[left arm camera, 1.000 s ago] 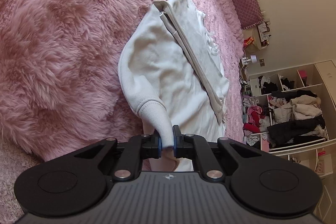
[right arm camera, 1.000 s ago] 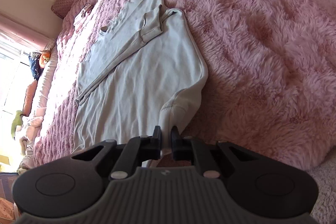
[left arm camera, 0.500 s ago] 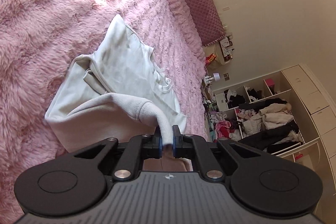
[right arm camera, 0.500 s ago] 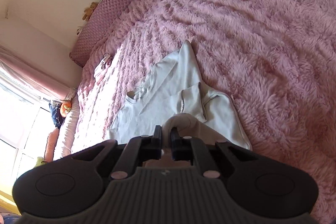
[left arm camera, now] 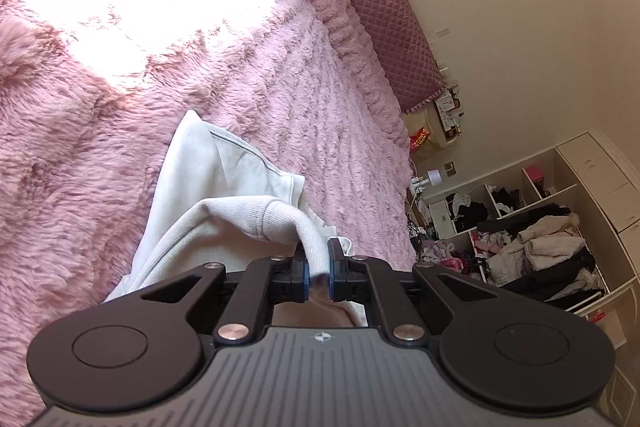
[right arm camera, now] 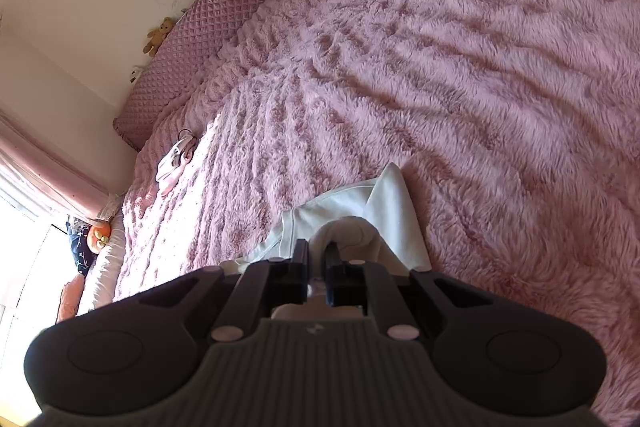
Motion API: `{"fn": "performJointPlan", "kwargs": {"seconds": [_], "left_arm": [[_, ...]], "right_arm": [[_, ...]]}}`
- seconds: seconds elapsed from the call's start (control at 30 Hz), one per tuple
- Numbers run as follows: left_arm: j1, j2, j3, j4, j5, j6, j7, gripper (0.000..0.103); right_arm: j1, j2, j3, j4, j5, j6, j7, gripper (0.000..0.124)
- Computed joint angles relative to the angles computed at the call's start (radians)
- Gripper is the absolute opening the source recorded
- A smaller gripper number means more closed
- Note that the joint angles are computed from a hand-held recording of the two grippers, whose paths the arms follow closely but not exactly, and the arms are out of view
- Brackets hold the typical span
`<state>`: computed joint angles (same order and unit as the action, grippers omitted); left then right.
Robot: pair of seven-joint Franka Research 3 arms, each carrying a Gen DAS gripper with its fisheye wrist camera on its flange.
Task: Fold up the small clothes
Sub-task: 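Lift the hem with both grippers and fold it toward the collar, then lay the hem onto the collar and open both grippers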
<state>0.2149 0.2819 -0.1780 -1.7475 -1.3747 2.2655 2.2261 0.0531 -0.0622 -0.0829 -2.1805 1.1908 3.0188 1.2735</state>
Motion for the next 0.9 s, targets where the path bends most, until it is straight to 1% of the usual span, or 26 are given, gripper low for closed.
{"fn": "performJointPlan", "kwargs": {"seconds": [0.07,0.17,0.23,0.27,0.3,0.33,0.37,0.4,0.43,0.47,0.5,0.53,0.57,0.6,0.63,0.73,0.77,0.83,0.87,0.9], "left_arm": [[-0.015,0.056,-0.001,0.058,0.046,0.026,-0.029,0.008],[-0.013,0.126,-0.019,0.126,0.107,0.049,-0.075,0.008],[-0.007,0.169,-0.032,0.17,0.161,0.047,-0.114,0.01],[-0.011,0.185,-0.033,0.189,0.201,0.057,-0.149,0.011],[-0.01,0.199,-0.037,0.208,0.229,0.066,-0.176,0.012],[0.001,0.21,-0.048,0.223,0.226,0.077,-0.185,0.015],[0.02,0.213,-0.067,0.227,0.199,0.092,-0.178,0.015],[0.038,0.213,-0.085,0.228,0.173,0.101,-0.164,0.016],[0.053,0.206,-0.098,0.226,0.146,0.122,-0.145,0.02],[0.064,0.191,-0.107,0.212,0.117,0.15,-0.119,0.022],[0.079,0.171,-0.116,0.192,0.074,0.169,-0.077,0.026],[0.092,0.153,-0.118,0.174,0.042,0.167,-0.05,0.032],[0.099,0.138,-0.111,0.159,0.028,0.155,-0.04,0.033],[0.105,0.117,-0.102,0.134,0.019,0.138,-0.026,0.034],[0.108,0.091,-0.089,0.101,0.02,0.12,-0.012,0.034],[0.09,-0.007,-0.04,-0.022,0.067,0.101,0.024,0.034],[0.089,-0.046,-0.026,-0.076,0.059,0.088,0.06,0.034],[0.081,-0.114,0.005,-0.167,0.061,0.059,0.104,0.034],[0.08,-0.157,0.022,-0.223,0.061,0.036,0.135,0.034],[0.073,-0.187,0.037,-0.263,0.064,0.031,0.159,0.035]], "right_arm": [[-0.01,0.08,-0.002,0.056,-0.028,-0.007,0.034,0.002],[-0.041,0.169,0.018,0.121,-0.05,-0.016,0.054,0.002],[-0.056,0.216,0.024,0.148,-0.124,-0.022,0.118,0.003],[-0.061,0.237,0.025,0.16,-0.164,-0.024,0.158,0.005],[-0.078,0.257,0.037,0.178,-0.162,-0.034,0.162,0.008],[-0.095,0.271,0.051,0.191,-0.148,-0.034,0.161,0.011],[-0.118,0.278,0.077,0.202,-0.094,-0.02,0.129,0.024],[-0.144,0.278,0.108,0.209,-0.008,0.004,0.059,0.032],[-0.151,0.273,0.125,0.211,0.049,0.044,0.009,0.045],[-0.149,0.263,0.129,0.206,0.073,0.078,-0.019,0.048],[-0.158,0.248,0.137,0.201,0.113,0.083,-0.074,0.048],[-0.164,0.229,0.142,0.192,0.162,0.077,-0.14,0.048],[-0.158,0.206,0.134,0.172,0.178,0.07,-0.177,0.048],[-0.146,0.181,0.12,0.144,0.156,0.06,-0.192,0.048],[-0.13,0.151,0.104,0.106,0.105,0.057,-0.191,0.047],[-0.079,0.044,0.068,-0.057,-0.172,0.084,-0.08,0.048],[-0.067,0.003,0.06,-0.11,-0.21,0.085,-0.082,0.049],[-0.042,-0.075,0.046,-0.204,-0.241,0.086,-0.102,0.053],[-0.026,-0.111,0.036,-0.247,-0.245,0.086,-0.112,0.057],[-0.004,-0.146,0.019,-0.285,-0.235,0.084,-0.129,0.058]]}}
